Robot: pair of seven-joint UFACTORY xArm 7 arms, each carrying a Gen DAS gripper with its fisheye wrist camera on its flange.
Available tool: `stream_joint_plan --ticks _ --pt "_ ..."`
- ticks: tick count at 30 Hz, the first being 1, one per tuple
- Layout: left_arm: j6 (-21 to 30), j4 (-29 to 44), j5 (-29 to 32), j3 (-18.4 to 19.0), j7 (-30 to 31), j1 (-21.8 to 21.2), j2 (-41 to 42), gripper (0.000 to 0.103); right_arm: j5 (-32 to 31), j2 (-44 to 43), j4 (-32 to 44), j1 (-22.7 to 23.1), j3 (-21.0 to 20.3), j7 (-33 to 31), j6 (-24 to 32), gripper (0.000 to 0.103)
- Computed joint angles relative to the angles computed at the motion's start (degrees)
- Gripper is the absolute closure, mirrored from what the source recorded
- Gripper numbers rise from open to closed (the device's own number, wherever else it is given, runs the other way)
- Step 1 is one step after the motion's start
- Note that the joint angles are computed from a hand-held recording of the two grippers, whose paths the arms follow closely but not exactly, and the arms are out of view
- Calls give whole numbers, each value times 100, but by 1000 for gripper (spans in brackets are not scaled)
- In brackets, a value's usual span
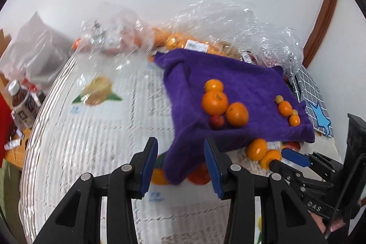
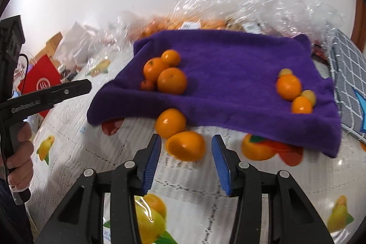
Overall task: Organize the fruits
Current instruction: 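Grasp an orange on the sheet with the right tool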
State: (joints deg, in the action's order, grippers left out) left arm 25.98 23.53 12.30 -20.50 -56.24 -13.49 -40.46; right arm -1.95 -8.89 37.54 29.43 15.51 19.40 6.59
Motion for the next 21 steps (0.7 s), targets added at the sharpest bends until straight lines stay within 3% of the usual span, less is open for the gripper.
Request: stream_joint_plan --ticks 4,7,11,15,21 --pt "-83 -279 -92 96 35 -120 -215 63 -693 251 190 -300 274 644 183 56" --pt "-94 -339 -94 46 50 -119 -236 63 -955 409 285 -281 246 885 246 58" --pt "-26 -356 -97 -13 -5 -132 -227 63 -1760 382 244 -381 304 1604 203 60" --pt "25 -401 -139 -33 -67 -218 -241 63 -1718 207 99 -316 224 1565 228 60" --pt "134 -446 -285 -28 -147 -457 -91 63 -1876 -407 -413 -596 347 1729 262 60"
